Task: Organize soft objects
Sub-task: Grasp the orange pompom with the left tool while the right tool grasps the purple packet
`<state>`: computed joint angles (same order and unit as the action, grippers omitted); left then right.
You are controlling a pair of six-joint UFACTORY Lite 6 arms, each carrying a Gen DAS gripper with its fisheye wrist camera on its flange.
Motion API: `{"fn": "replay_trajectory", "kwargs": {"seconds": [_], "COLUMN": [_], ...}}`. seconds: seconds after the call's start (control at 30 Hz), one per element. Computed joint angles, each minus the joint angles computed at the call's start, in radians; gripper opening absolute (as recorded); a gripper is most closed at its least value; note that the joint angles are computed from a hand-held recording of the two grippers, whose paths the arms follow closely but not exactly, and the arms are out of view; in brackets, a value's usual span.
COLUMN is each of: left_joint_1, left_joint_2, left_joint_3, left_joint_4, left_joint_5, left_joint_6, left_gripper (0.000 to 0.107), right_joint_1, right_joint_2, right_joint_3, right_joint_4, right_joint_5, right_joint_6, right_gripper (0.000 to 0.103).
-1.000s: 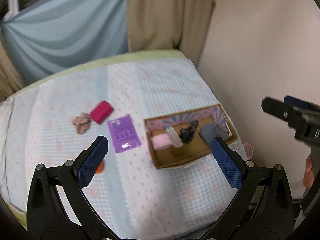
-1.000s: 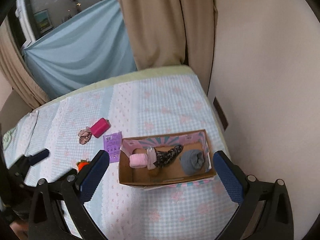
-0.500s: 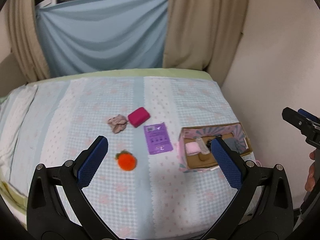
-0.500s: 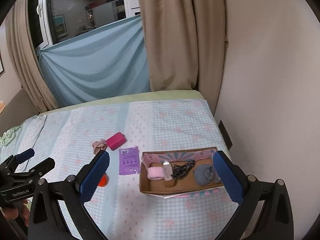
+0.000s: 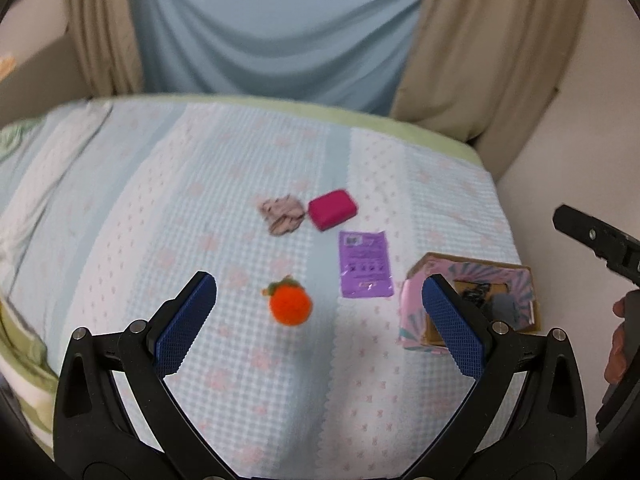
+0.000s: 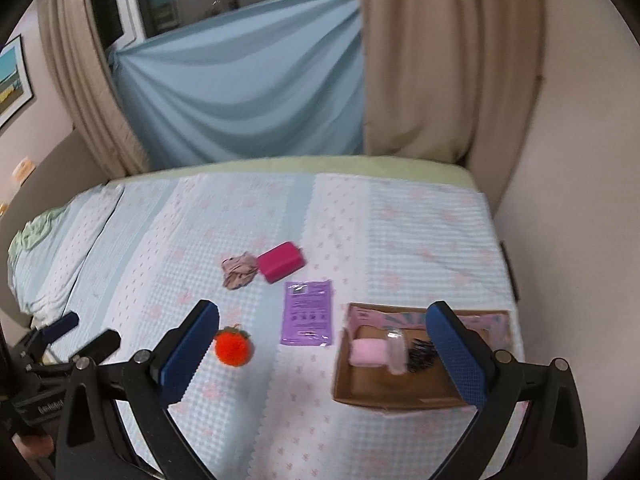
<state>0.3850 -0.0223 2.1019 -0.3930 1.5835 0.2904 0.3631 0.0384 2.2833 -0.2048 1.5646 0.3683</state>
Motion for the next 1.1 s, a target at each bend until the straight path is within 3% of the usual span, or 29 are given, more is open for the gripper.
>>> {"fn": "replay_trajectory", "kwargs": {"seconds": [0.3,0.57,0.8,1.0,1.07,1.1], "left_joint_1": [-0.053,-0.139,-0.221,-0.269,-0.278,-0.28], "left_joint_2": [-0.057,0.034,0.179,0.273,0.294,0.313], "left_joint_3": [-0.477,-0.749,-0.925,-0.996,-1.01,-1.012], "left_joint_4": [0.095,0.148,0.134,0.138,0.147,0.139], "left_joint_5": [-0.334,-0.627,-0.919,-1.074,-1.11,-1.126], "left_joint_6": [-0.062,-0.131,-0.17,-0.2,-0.208,-0.201], "left_gripper": [0.102,0.102,0.102,0.096,0.089,0.079], "right_joint_1": [-0.076,-0.108,-0.119,-0.125,-0.125,-0.126], "right_joint_2": [0.179,0.442,0.745,0.928,0.962,0.97], "right_joint_3": [-0.234,-0.314,-0.199,-0.129,-0.124,-0.13], "right_joint_4": [0.179,0.233,0.22,0.202,0.193,0.19], "right_joint_5": [-0.294,-0.485,-0.551,-0.577,-0.589,-0.601], "right_joint_6": [-0.108,-0.148,-0.17,-0.155,-0.145,-0.142], "right_gripper": [0.103,0.103,0.103,0.103,0.103,0.103]}}
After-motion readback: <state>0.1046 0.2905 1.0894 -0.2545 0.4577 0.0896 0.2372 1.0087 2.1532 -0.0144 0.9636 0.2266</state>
